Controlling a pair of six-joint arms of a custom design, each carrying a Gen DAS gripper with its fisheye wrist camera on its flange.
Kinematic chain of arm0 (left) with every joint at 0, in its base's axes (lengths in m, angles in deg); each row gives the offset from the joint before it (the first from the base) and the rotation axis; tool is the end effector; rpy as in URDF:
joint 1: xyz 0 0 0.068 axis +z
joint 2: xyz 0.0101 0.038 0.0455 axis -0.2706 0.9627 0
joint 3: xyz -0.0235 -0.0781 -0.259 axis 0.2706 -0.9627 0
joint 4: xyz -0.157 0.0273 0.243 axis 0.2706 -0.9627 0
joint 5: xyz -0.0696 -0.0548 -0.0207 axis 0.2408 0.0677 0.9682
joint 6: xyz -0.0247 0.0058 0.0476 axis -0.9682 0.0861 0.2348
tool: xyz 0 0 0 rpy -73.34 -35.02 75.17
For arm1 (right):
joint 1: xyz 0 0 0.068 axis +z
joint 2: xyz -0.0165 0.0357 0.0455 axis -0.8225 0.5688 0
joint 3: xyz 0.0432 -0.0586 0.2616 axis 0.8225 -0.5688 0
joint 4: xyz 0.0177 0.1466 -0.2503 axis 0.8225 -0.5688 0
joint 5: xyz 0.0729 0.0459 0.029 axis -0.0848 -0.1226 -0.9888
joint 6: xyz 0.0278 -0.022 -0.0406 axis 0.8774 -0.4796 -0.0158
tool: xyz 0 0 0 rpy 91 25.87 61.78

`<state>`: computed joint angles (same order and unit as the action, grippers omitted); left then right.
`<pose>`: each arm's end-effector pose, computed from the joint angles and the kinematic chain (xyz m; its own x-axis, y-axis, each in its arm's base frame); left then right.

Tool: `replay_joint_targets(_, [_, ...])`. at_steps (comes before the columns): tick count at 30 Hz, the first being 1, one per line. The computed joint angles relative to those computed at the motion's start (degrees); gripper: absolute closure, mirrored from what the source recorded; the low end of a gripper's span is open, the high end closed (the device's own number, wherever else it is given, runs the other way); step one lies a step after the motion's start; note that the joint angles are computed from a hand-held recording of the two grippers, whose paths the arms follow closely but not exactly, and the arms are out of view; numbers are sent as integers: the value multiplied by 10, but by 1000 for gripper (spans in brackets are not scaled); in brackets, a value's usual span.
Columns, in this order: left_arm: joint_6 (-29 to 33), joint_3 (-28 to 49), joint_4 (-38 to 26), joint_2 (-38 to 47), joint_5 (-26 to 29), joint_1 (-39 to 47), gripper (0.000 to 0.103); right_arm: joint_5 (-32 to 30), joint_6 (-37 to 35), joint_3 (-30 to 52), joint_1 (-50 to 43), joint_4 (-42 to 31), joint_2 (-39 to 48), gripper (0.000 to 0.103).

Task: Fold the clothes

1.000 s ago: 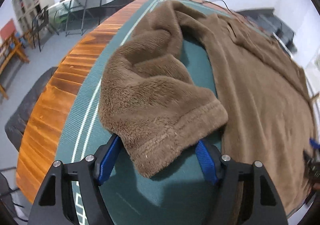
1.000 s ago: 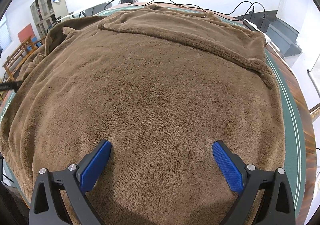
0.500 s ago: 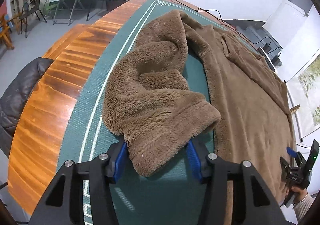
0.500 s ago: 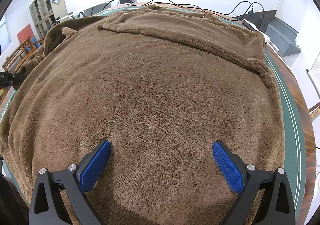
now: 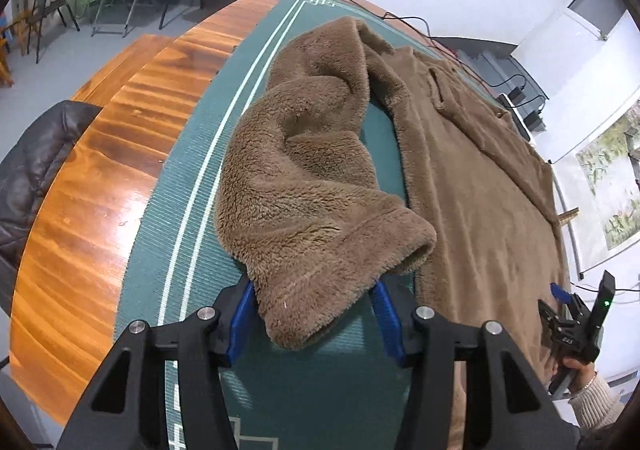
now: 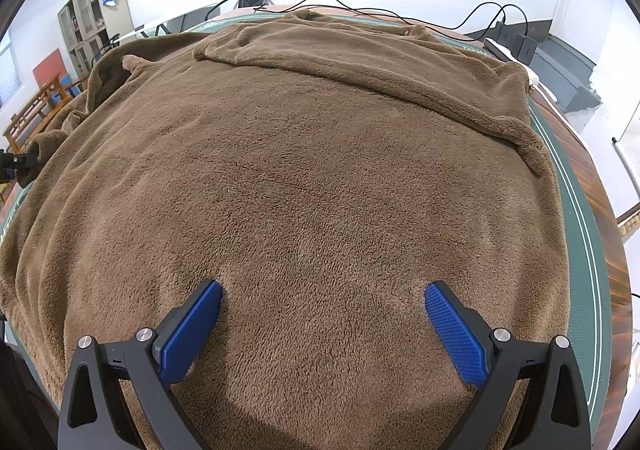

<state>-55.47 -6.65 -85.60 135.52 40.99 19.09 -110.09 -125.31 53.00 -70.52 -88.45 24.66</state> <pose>0.1570 0.0935 0.1302 -0.6752 -0.6027 -0.4253 -0.4801 0.7968 -0.3670 0.3708 -0.0844 0.1041 -0.6093 -0.5740 -0.5470 -0.6660 0.7449 -0.0397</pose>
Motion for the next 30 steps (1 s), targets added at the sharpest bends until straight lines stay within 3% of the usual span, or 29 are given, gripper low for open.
replay_joint_targets(4, [12,-1,-7,-9,6,5,45,1,3,-2,1,2,-1,1])
replay_joint_targets(8, [23,8,-13,14,45,41,45,0,1,1,1,1,0,1])
replay_joint_targets(13, [25,12,-15,40,70,64,40,1,4,-3,2,4,-3,1])
replay_joint_targets(15, [25,10,-15,43,76,67,34,2,6,-4,3,5,-3,1])
replay_joint_targets(22, [-4,-13,9,-5,19,55,33,1,4,-2,2,4,-2,1])
replay_joint_targets(25, [-22,-14,42,0,-36,16,50,1,3,-2,1,3,-2,1])
replay_joint_targets(27, [-36,-12,59,8,-80,-17,70,1,3,-2,1,3,-2,1])
replay_joint_targets(30, [-48,-9,57,-21,-96,-23,84,1,3,-1,1,3,-2,1])
